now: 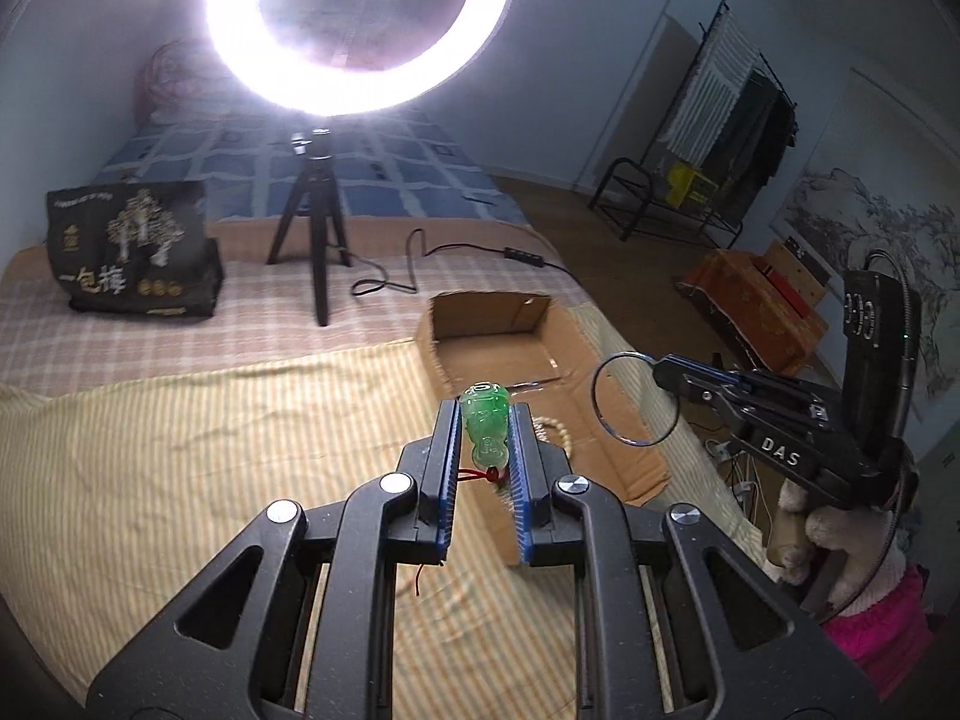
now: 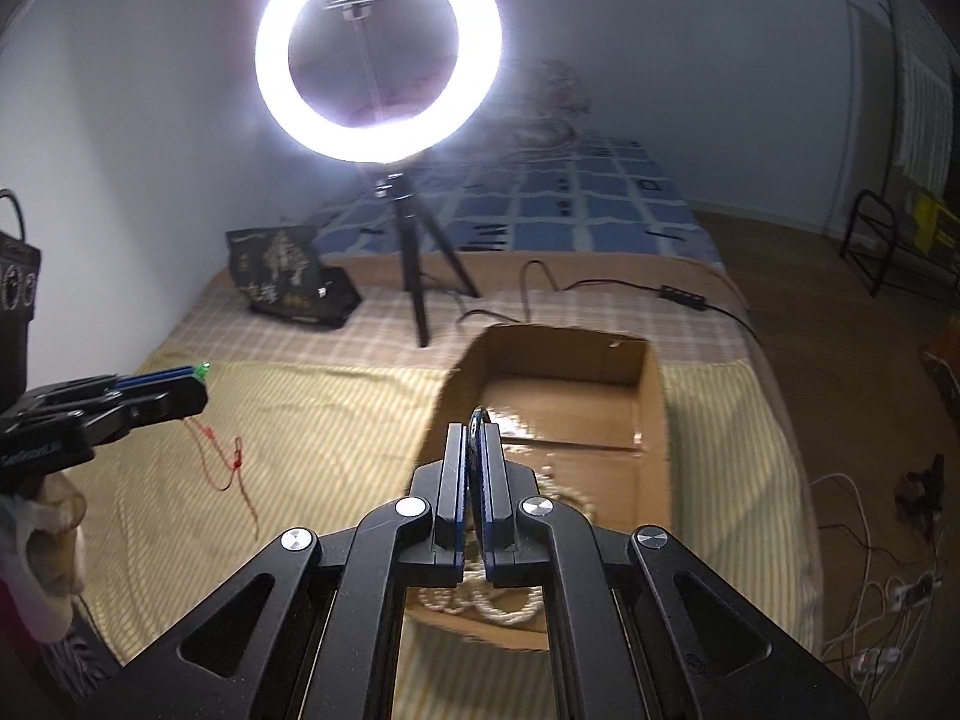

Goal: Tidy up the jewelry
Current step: 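Lift the jade pendant and bangle and carry both over the cardboard box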

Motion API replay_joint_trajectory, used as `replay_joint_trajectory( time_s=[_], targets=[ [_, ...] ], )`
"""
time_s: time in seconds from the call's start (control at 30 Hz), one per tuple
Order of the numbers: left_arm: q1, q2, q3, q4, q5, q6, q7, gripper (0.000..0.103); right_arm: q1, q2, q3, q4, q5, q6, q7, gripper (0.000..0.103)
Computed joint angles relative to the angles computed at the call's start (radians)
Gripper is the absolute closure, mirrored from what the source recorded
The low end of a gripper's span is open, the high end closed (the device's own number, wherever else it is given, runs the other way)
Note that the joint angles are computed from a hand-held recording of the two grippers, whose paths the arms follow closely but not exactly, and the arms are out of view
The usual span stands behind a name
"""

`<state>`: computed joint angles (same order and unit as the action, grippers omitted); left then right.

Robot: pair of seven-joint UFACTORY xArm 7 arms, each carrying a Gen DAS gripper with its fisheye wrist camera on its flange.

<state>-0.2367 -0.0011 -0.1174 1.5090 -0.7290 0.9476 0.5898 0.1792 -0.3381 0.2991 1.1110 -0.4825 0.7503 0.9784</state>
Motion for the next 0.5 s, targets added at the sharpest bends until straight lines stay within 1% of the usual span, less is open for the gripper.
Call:
replay_joint_trajectory(
  time_s=[0.23,0.37,0.5],
  targets=[
    [-0.032,0.072,-0.036,0.081,0.028,-0.029,-0.047,0.089,-0.025,-0.021,-0.021,-0.031,0.004,-0.008,-0.01,0.1],
    [-0.044,0.143,-0.057,0.163,0.059,-0.04,-0.095,0.089,-0.04,-0.021,-0.033,-0.042,0.01,-0.031,-0.015,0.101],
    [-0.058,0.239,-0.083,0.286,0.097,-0.044,-0.15,0.089,-0.049,-0.009,-0.036,-0.044,0.011,-0.044,-0.024,0.101]
  ],
)
